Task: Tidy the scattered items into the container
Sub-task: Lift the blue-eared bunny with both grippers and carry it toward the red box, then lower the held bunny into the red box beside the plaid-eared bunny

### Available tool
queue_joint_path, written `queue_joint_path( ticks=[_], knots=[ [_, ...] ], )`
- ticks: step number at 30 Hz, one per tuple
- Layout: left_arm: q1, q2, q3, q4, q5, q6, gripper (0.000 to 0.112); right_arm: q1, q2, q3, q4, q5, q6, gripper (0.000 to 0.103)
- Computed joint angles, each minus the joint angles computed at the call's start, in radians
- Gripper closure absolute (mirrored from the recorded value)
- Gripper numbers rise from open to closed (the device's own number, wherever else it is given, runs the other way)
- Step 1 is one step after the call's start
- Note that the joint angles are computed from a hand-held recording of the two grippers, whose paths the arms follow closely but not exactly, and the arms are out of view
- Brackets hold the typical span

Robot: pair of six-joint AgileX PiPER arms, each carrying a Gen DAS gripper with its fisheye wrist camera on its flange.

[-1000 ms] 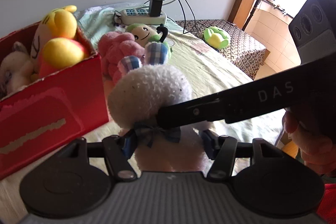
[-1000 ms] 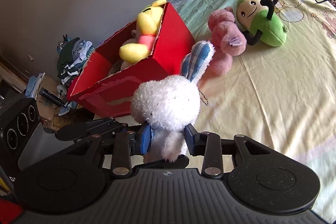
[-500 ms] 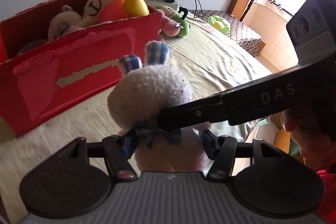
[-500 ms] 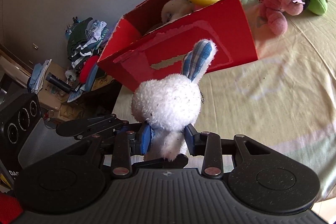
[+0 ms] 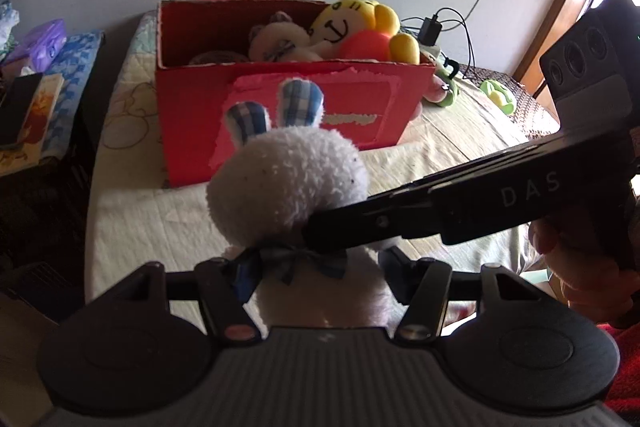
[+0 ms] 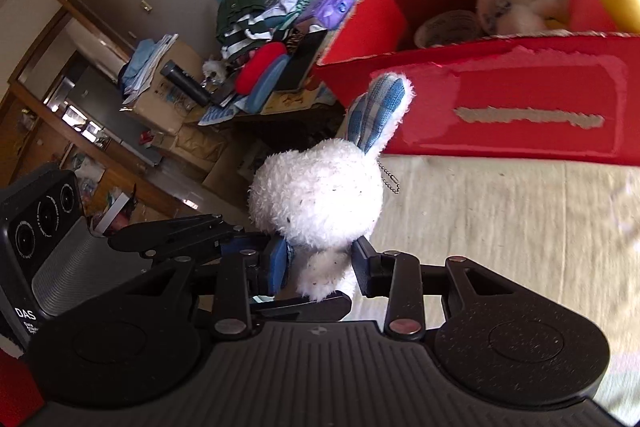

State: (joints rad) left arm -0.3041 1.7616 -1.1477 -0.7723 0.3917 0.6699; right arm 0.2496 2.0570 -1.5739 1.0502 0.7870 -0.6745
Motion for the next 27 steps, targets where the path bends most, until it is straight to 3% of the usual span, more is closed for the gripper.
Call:
queue_joint_path(
  ticks=[8, 19, 23, 27],
  knots=[
    [-0.017, -0.054, -0.045, 0.313, -0.071, -0.365, 0.052, -0.031, 0.092, -0.210, 0.039, 0.117, -0.036, 0.066],
    [-0.049, 0.096, -0.323, 0.606, -0.045, -0.670, 0.052, -0.093, 0.247, -0.530, 0.007, 0.204, 0.044, 0.066],
    [-0.054, 0.179, -0.460, 0.640, 0.001, -0.695, 0.052, -0.104, 0.328, -0.703, -0.053, 0.234, 0.151, 0.066],
    [-0.041, 0.270, -0.611, 0.578, 0.056, -0.623, 0.052, -0.109, 0.395, -0.849, -0.121, 0.238, 0.253, 0.066]
  ],
)
